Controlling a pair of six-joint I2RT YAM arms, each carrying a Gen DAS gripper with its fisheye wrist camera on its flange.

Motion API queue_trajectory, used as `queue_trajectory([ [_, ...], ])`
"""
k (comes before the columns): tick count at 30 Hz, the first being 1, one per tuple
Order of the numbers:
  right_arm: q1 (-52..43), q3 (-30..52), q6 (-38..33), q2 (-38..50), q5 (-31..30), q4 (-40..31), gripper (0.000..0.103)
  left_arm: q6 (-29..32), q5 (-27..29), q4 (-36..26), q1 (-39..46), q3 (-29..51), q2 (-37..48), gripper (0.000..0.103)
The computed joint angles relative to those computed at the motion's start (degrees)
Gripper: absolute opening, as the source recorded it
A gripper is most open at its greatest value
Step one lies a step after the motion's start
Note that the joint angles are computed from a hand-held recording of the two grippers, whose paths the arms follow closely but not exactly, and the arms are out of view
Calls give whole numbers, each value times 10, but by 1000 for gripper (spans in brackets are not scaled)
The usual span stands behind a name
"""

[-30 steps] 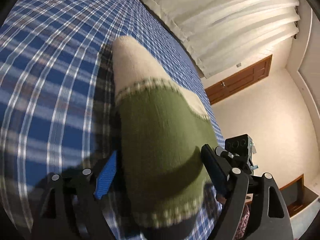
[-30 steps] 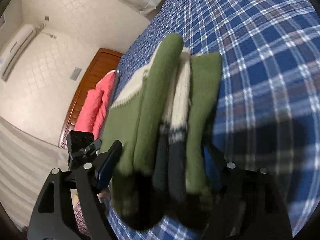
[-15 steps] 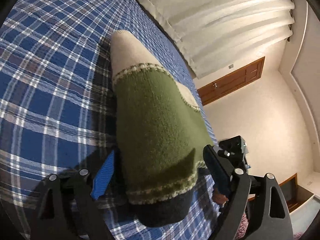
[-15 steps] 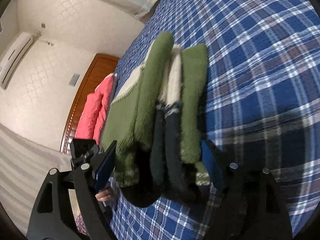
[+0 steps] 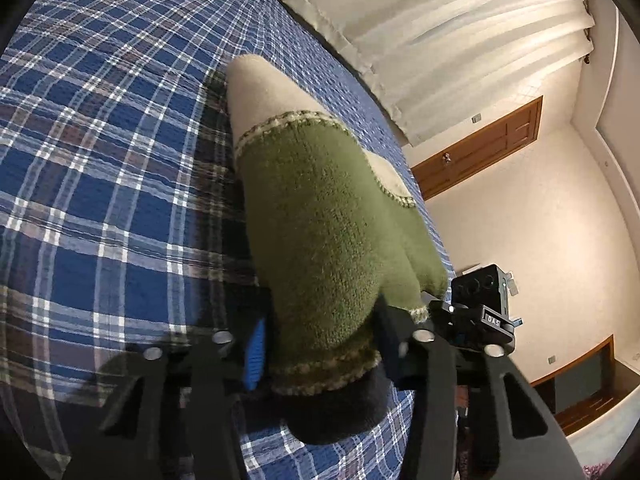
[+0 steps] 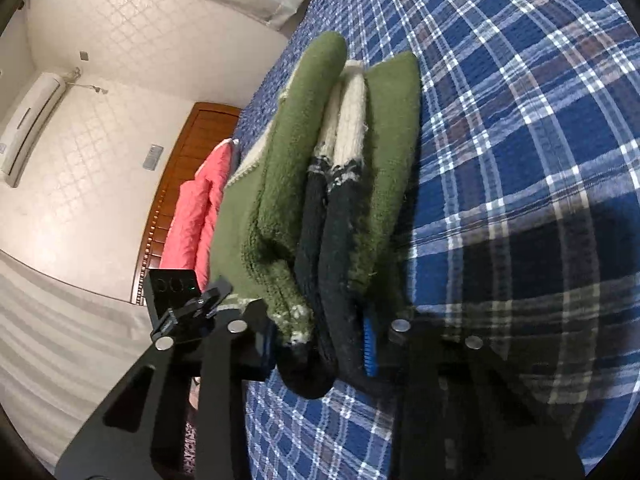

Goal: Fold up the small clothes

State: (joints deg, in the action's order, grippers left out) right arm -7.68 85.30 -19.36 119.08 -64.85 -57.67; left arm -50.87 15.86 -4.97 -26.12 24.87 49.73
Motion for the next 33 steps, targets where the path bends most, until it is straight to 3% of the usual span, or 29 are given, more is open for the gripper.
queue_trajectory([
  [12,-46,-61,-153,-15,-27,-110,26,-43,-126,-87,-124,-7,-101,36],
  [22,-45,-72,-142,-3,-38,-76,26,-39,-182,-101,-166,-28,-121,37],
  [33,-55,-94,-164,-13,-42,-70,26,-12,-205,-72,-169,-2,-53,39],
])
